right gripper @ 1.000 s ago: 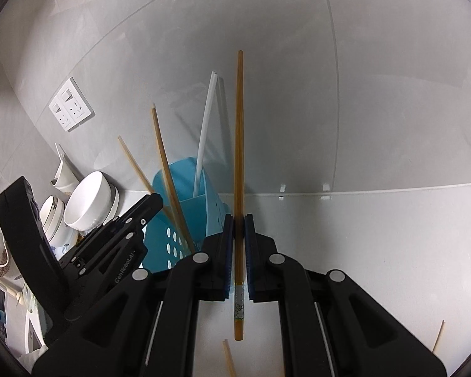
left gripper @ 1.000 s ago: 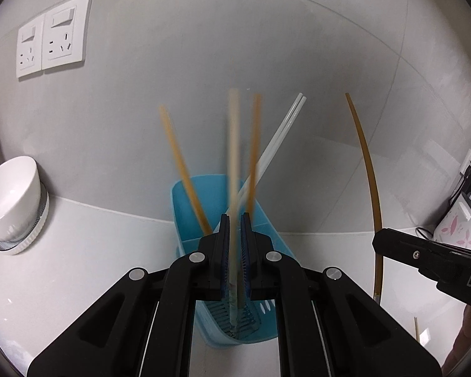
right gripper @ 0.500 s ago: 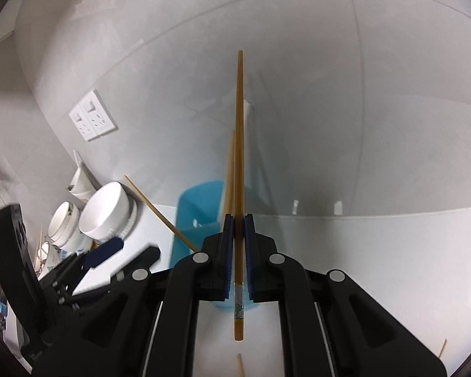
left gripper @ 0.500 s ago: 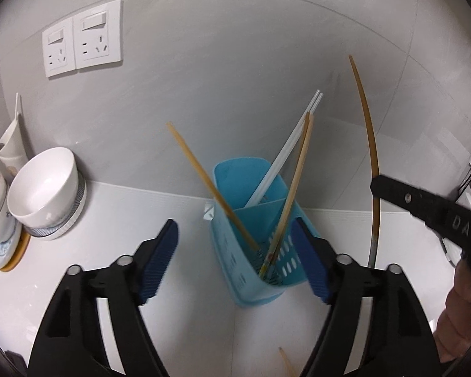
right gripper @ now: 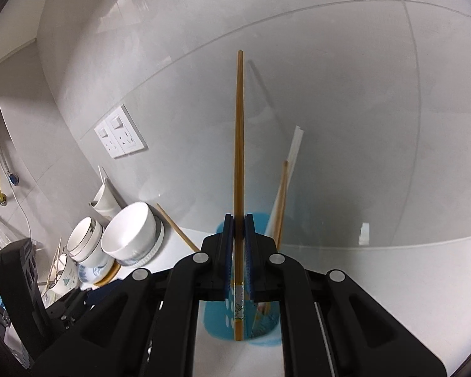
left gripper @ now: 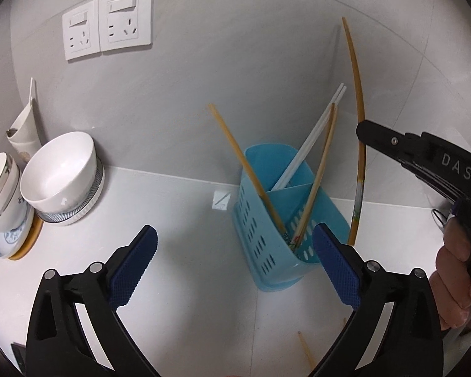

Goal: Organize utensils
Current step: 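Lower the brown chopstick into the holder and open the right tool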

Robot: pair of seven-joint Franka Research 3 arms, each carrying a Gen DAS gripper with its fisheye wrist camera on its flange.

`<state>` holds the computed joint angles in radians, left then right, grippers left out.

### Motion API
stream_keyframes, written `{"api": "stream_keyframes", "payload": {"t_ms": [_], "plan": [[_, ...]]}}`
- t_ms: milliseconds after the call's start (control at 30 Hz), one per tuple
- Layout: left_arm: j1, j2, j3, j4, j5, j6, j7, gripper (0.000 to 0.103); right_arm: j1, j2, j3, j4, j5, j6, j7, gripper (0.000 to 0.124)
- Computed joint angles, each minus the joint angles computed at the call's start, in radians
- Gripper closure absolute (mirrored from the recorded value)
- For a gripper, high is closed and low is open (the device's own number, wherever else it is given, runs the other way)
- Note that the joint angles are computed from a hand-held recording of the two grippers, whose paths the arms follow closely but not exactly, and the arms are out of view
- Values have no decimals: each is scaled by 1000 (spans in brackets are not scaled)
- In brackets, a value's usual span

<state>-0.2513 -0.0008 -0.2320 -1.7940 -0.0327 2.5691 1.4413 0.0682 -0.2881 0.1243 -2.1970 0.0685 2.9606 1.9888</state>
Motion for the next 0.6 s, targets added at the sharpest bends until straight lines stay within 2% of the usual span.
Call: {"api": "stream_keyframes", "payload": {"t_ms": [100, 233, 600], "plan": [[2, -3, 2, -6, 6, -6, -4, 6, -30, 19, 29, -4, -36, 39, 36, 118], [6, 5, 4, -1, 7, -17, -11, 6, -61, 38, 61, -9, -94, 48, 89, 118], [9, 11, 2, 1, 5, -30, -23, 6, -46, 66, 60, -24, -191, 19, 168, 118]]}}
